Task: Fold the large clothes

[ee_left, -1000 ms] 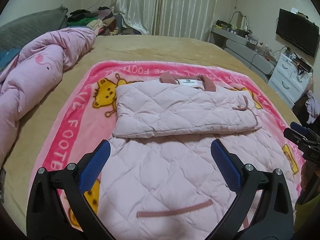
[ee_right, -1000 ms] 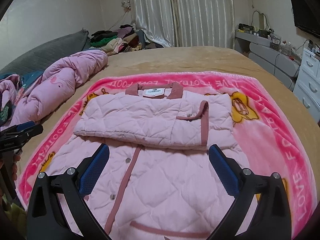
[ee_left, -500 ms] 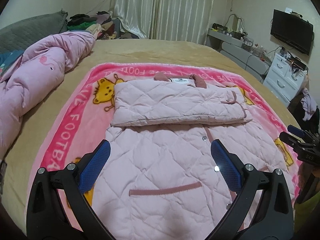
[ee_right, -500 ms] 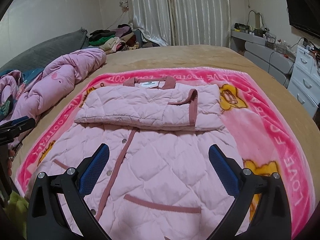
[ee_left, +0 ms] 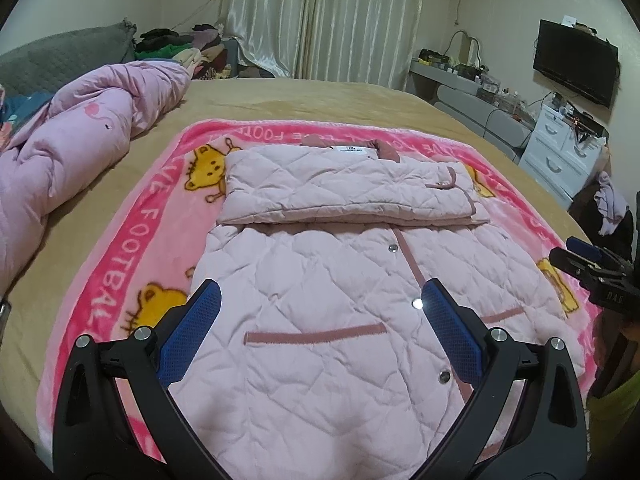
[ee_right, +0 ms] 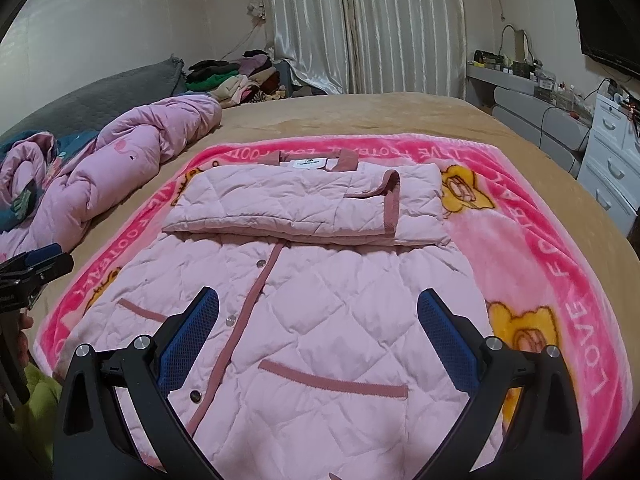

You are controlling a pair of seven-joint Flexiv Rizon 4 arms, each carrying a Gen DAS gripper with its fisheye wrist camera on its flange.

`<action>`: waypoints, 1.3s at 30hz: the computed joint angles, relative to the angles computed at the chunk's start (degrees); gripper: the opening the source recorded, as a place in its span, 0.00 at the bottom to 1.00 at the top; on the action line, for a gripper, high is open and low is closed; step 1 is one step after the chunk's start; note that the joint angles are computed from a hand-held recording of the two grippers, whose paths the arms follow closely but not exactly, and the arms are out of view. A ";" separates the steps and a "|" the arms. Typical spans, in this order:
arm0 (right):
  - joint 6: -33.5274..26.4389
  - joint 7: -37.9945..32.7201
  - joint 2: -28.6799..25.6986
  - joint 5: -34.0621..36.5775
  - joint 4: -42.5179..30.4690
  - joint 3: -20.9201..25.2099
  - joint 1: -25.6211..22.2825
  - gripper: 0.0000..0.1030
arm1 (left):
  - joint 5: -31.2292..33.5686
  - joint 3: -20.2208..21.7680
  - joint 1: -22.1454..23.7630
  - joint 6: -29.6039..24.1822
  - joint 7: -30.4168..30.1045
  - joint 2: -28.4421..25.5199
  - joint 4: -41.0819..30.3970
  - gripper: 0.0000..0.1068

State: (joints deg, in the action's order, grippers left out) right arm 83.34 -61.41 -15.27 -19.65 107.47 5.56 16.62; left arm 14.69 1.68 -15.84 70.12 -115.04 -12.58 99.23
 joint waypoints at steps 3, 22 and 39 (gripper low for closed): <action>1.10 1.50 0.95 -1.50 1.74 -1.13 0.72 0.96 | 1.67 0.43 -0.75 0.17 -1.46 0.73 0.75 0.88; 0.39 3.83 4.71 -3.91 10.26 -1.13 -2.07 0.96 | 7.11 -0.48 -1.03 -2.34 -6.66 2.99 4.74 0.88; -6.07 0.39 6.12 -0.32 13.86 -0.36 -5.69 0.96 | 5.28 -0.42 3.35 -5.50 -6.57 7.00 11.89 0.88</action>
